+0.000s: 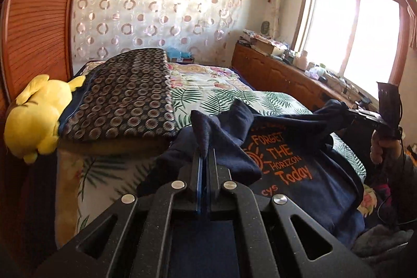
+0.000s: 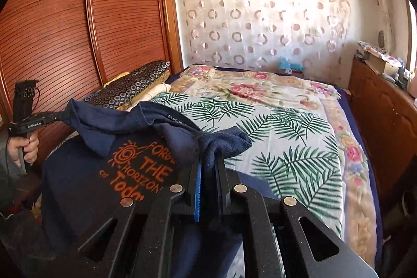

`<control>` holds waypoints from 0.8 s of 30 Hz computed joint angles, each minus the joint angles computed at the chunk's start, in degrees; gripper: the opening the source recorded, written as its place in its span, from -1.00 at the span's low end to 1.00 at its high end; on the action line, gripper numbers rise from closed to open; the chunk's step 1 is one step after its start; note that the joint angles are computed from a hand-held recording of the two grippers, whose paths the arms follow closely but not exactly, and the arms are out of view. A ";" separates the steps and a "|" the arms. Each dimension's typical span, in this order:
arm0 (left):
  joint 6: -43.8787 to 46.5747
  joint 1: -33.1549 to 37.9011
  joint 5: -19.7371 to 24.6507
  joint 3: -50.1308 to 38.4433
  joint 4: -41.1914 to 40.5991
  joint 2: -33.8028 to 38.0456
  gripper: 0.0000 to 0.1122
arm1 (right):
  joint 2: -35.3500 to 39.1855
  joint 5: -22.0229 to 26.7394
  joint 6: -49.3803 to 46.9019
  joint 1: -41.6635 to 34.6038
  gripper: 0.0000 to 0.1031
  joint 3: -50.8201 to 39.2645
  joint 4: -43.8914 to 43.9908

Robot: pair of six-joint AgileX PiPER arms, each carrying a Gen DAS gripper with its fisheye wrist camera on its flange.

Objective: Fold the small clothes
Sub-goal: 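Grasp the hem with the left gripper while the right gripper lifts the hem toward the collar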

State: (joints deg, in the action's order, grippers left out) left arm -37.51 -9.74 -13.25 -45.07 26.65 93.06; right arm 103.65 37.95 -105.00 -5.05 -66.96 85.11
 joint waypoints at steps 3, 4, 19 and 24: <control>-7.35 2.60 -4.44 5.89 4.74 -4.12 -0.96 | -3.64 2.86 -0.28 -2.44 -0.83 3.15 -0.48; -7.27 3.01 -4.52 7.24 4.23 -5.51 -0.96 | -4.82 3.55 -0.27 -3.38 -0.83 4.41 -0.99; 6.24 3.63 2.04 15.04 -8.34 -12.61 -0.87 | -6.68 1.61 9.81 -3.65 -0.83 9.98 -13.05; 3.55 3.90 2.56 12.43 -3.55 -12.84 -0.24 | -4.72 -1.53 15.73 -1.16 -0.74 7.16 -17.40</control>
State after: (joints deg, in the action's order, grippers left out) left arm -33.96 -5.84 -10.69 -32.64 23.10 80.22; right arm 98.93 36.42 -89.27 -6.21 -59.80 67.71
